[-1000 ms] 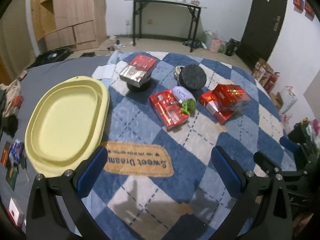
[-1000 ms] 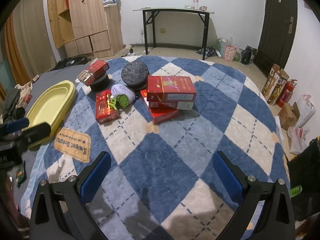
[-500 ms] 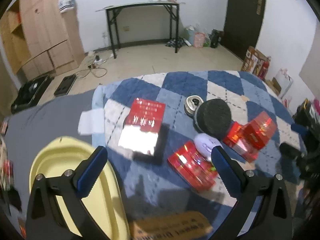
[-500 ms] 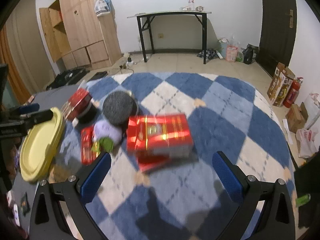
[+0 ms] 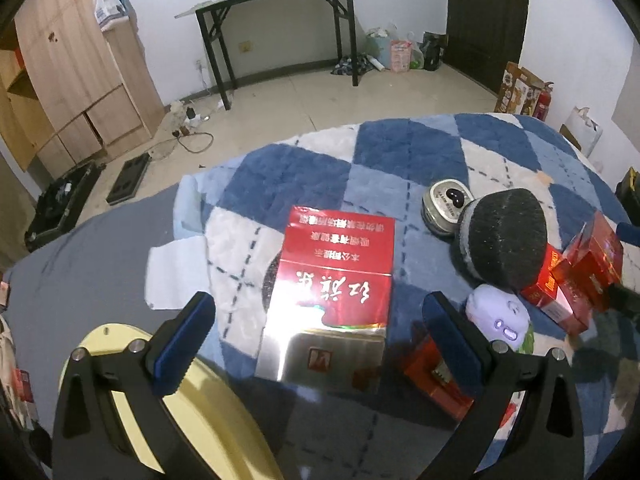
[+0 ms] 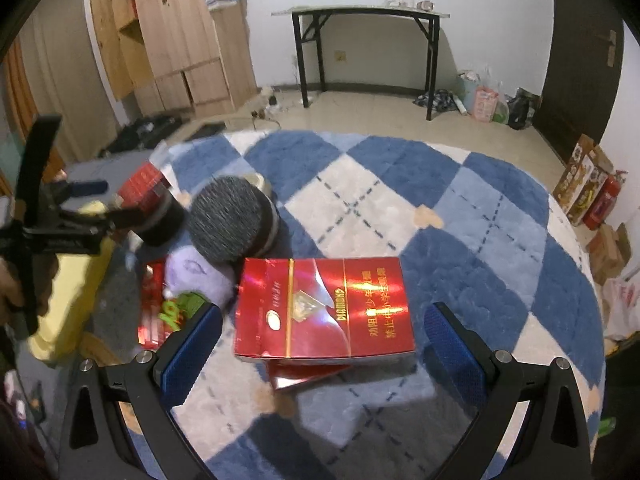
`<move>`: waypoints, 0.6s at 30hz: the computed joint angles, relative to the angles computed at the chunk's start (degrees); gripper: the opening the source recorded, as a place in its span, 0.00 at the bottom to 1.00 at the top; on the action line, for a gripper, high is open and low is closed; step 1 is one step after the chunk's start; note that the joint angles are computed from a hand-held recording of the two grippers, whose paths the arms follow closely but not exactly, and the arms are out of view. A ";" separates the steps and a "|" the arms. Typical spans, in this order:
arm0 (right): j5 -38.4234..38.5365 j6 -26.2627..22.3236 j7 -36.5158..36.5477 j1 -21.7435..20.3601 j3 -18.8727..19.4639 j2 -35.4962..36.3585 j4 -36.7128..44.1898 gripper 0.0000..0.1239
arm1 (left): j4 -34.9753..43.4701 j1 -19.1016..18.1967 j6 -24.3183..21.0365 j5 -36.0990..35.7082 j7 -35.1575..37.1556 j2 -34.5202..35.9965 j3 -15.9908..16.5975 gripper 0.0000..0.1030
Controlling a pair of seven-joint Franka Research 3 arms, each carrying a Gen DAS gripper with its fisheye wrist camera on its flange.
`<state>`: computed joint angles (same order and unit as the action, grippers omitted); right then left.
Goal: Organize rigid objects
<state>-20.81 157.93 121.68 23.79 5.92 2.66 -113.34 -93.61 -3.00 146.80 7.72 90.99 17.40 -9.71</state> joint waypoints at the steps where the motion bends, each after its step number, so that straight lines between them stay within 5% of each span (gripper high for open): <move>1: -0.85 -0.19 0.32 0.11 -0.02 0.39 0.33 0.83 | 0.32 -0.04 0.09 0.20 -0.10 0.42 0.11 1.00; 7: 0.59 0.07 0.66 0.59 -0.86 3.08 1.91 0.83 | 2.52 -0.50 -1.88 1.73 -0.09 2.82 0.55 0.99; 10: 0.73 3.40 2.95 0.61 -1.80 2.82 0.36 0.72 | 0.47 1.11 1.07 -1.73 1.63 1.72 -0.85 0.80; 11: 1.03 3.79 3.20 0.53 -1.96 2.59 -0.15 0.72 | 0.17 1.46 1.41 -2.84 2.02 1.51 -1.17 0.67; 18: -4.93 8.25 9.82 0.05 -3.00 -0.24 -4.53 0.72 | -3.97 1.21 5.55 -3.49 -0.61 -1.90 -0.41 0.66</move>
<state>-25.73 166.18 131.50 23.84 2.92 2.42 -117.87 -97.58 -1.80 152.35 4.23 90.38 15.50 -10.13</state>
